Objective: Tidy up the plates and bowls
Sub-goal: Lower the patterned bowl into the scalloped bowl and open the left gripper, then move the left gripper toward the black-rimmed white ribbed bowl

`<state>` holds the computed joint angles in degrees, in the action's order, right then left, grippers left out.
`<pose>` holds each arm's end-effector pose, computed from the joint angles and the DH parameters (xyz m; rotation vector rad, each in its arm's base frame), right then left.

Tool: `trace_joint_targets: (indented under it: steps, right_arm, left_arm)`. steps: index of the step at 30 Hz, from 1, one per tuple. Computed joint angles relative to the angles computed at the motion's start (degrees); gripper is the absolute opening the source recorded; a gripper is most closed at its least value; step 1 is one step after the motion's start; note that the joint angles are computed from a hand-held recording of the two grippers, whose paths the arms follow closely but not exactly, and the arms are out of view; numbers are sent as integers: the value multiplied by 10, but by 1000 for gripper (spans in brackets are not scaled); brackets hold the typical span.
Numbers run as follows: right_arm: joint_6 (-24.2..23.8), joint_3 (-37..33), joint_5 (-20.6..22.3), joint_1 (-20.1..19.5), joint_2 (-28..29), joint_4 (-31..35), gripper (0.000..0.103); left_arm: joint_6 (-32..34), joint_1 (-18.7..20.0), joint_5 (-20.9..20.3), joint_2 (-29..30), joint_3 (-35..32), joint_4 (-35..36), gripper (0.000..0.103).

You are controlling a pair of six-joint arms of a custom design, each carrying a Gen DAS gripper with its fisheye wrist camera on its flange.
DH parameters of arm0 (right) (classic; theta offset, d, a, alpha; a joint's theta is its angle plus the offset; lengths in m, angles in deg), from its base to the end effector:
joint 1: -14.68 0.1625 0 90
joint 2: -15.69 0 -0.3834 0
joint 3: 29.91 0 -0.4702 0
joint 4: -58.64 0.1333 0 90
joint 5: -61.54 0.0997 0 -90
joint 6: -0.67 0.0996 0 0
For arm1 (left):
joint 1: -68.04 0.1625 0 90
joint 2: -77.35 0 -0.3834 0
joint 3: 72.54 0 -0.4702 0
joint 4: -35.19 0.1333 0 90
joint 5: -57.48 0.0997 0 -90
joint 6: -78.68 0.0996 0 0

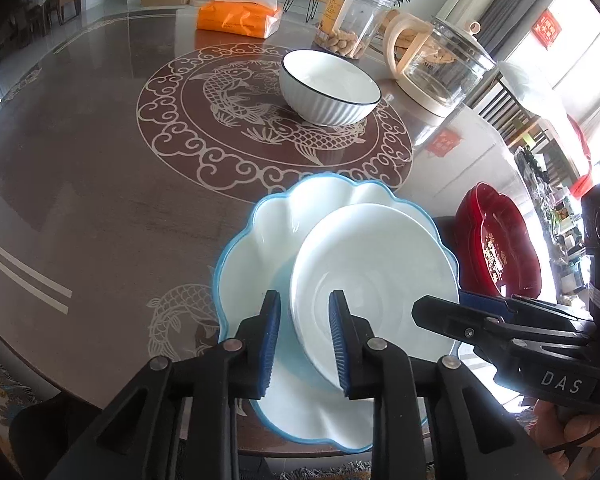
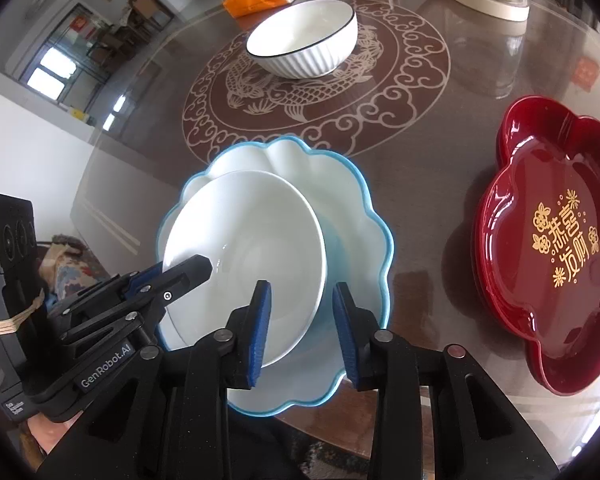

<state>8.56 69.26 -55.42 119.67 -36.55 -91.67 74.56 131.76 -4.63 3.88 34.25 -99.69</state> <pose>0.2593 -0.6277 0.0588 0.0912 -2.6929 0.4377 -0.1120 -0.6332 0.2055 0.4508 2.6537 -0.4380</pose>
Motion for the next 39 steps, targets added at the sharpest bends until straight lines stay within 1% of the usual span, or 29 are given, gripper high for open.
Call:
trace_joint_targets:
  steps: [1,2,3,4,5,8,10,14,18,23,27,31,33,34,36,39]
  right_arm:
    - [-6,2,-3,2,-1,-7,46]
    - [-13,6,-4,5,-4,-17,50]
    - [-20,12,-8,8,-8,-32,54]
    - [-29,19,-14,12,-11,-48,56]
    - [-36,25,-20,16,-15,-64,58]
    - [-56,45,-39,27,-26,-113,63]
    - [-70,55,-59,35,-28,-145,63]
    - [-102,63,-107,52,-18,-204,67]
    - [-124,62,-144,57,-9,-231,67]
    - [-131,64,-166,59,-6,-248,67]
    - [-146,66,-184,65,-3,-271,67]
    - [-169,67,-203,73,1,-313,68]
    - [-186,67,-213,77,5,-340,73]
    - [-194,67,-217,78,7,-351,73]
    - [-201,66,-221,79,9,-359,73]
    - [-200,67,-217,78,7,-358,73]
  left_arm:
    - [3,-2,5,-5,4,-12,47]
    - [7,-5,12,-10,9,-28,62]
    - [12,-8,20,-17,16,-45,68]
    - [20,-11,28,-24,23,-64,76]
    - [31,-14,33,-31,30,-82,77]
    - [54,-19,46,-45,37,-111,77]
    - [59,-19,54,-53,40,-123,78]
    - [45,-12,63,-66,41,-126,78]
    - [27,-1,72,-79,44,-129,78]
    - [15,7,84,-92,50,-135,78]
    - [6,8,92,-99,51,-132,78]
    - [8,6,102,-108,59,-145,78]
    - [9,7,108,-110,61,-147,78]
    - [8,8,111,-111,61,-146,78]
    - [3,10,113,-111,60,-144,78]
    - [-5,13,116,-109,58,-141,78]
